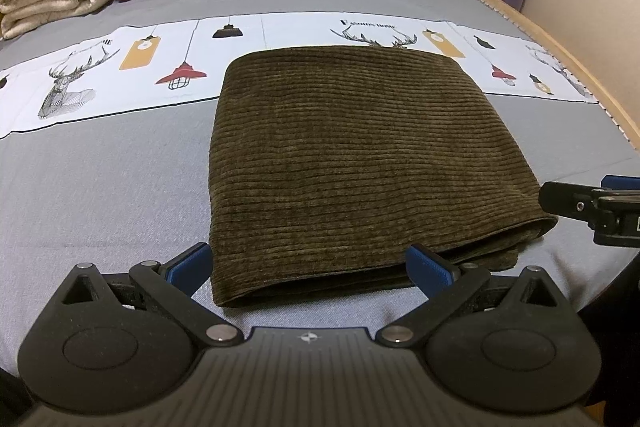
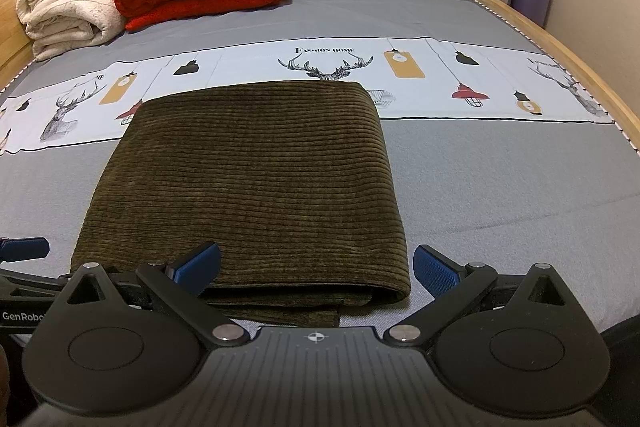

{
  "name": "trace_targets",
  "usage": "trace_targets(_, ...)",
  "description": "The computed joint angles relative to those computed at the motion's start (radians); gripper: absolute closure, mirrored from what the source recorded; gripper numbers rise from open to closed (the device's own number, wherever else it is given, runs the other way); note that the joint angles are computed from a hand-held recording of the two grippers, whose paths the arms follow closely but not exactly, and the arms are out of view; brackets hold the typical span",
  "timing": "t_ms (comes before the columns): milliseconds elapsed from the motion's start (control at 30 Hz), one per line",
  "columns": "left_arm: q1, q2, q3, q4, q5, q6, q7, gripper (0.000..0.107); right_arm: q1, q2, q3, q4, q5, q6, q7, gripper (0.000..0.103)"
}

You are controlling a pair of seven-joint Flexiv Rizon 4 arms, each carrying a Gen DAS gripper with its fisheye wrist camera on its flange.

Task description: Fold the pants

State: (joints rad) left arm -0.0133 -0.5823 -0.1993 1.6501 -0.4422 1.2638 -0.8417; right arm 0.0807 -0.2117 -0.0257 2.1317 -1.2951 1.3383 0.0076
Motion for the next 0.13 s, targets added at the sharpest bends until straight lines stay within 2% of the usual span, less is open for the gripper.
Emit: trace_targets(133, 0.004, 0.000, -0.007, 0.003, -0.003, 0.008, 0.008, 0.004, 0.000, 0.000, 0.000, 0.000, -0.001, 0.001, 0.001, 0.001)
